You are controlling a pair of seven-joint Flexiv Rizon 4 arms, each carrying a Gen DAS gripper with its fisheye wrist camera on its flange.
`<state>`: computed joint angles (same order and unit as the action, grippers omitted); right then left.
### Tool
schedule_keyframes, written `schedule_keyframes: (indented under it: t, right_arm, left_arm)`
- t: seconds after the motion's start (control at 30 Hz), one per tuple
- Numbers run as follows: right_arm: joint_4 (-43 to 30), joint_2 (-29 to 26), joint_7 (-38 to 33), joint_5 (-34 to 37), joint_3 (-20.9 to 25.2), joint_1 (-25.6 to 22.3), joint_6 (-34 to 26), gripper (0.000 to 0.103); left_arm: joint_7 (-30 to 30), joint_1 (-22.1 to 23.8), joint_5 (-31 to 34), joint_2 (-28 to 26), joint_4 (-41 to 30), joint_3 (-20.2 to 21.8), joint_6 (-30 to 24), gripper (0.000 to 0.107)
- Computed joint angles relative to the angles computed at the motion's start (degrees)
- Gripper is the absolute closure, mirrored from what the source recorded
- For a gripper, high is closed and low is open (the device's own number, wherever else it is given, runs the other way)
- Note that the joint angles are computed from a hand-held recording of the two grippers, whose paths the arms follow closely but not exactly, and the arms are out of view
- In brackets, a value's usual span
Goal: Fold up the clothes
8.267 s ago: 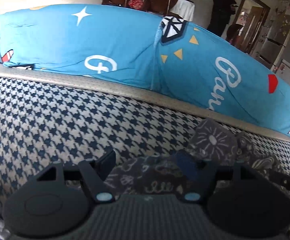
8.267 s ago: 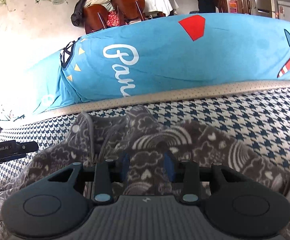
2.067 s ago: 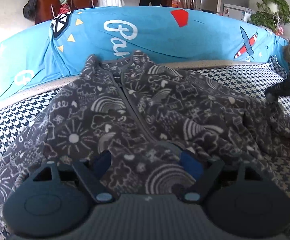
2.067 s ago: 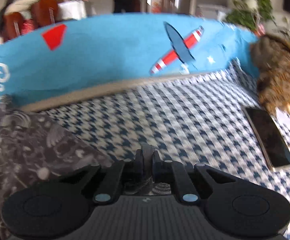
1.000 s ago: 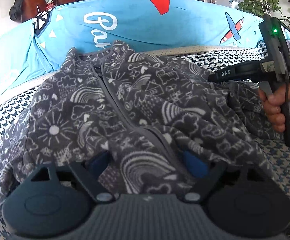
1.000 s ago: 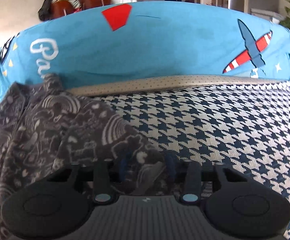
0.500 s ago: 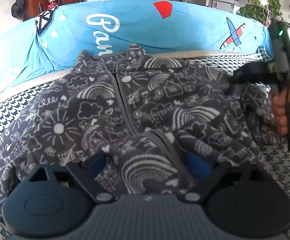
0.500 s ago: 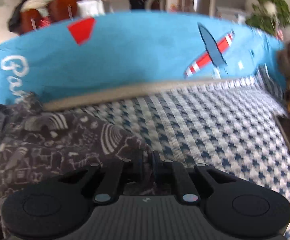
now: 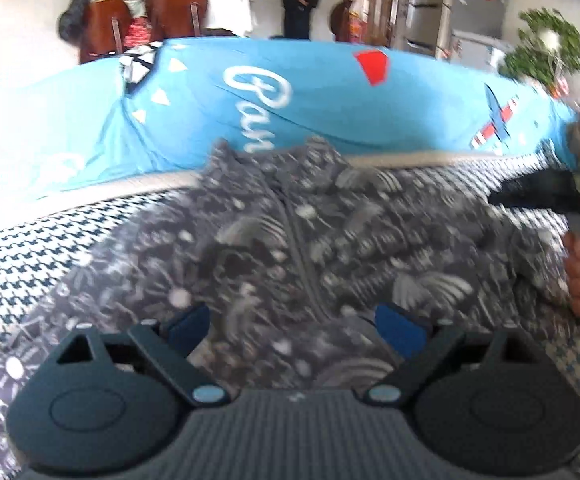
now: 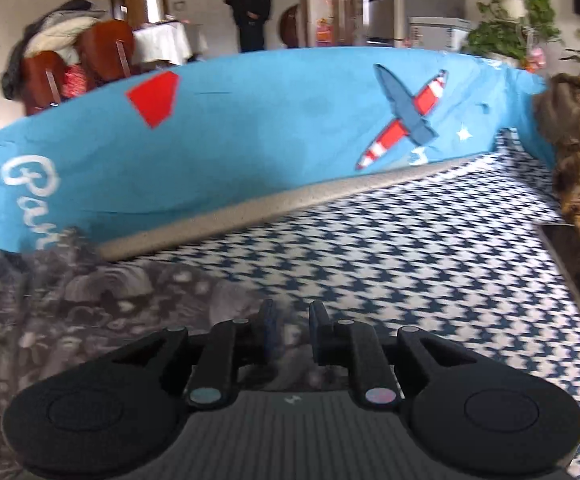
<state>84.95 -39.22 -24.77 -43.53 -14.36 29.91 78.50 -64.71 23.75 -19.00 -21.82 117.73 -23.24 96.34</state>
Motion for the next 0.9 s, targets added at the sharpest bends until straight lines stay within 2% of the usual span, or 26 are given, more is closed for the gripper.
schedule_keyframes:
  t: [0.4, 0.57, 0.67, 0.73, 0.8, 0.9]
  right_arm:
    - [-1.5, -0.7, -4.9, 4.0, 3.9, -0.4, 0.3, 0.083]
    - [-0.7, 0.0, -5.6, 5.8, 4.4, 0.4, 1.1, 0.08]
    - [0.9, 1.3, -4.6, 7.4, 4.8, 1.0, 2.6, 0.08]
    - [2.9, 2.5, -3.3, 7.3, 3.5, 2.4, 5.1, 0.079]
    - [4.9, 3.5, -2.1, 6.4, 1.1, 4.6, 7.9, 0.072]
    - [5.5, 3.5, -4.0, 5.6, 0.3, 6.1, 9.5, 0.072]
  left_arm:
    - [-8.2, -9.5, -0.1, -2.2, -6.4, 16.4, 0.9, 0.013]
    - [-11.4, -13.4, 0.7, -4.9, -9.9, 23.0, 2.0, 0.013]
    - [-11.8, -12.1, 1.2, -6.9, -12.4, 22.6, 1.9, 0.016]
    - [-12.3, -12.0, 1.1, -8.3, -14.4, 23.2, 1.2, 0.02]
    - [-12.5, -11.6, 1.2, -9.6, -15.9, 23.2, 0.6, 0.022]
    - [-12.2, -10.6, 1.6, -11.5, -17.9, 22.6, 0.0, 0.023]
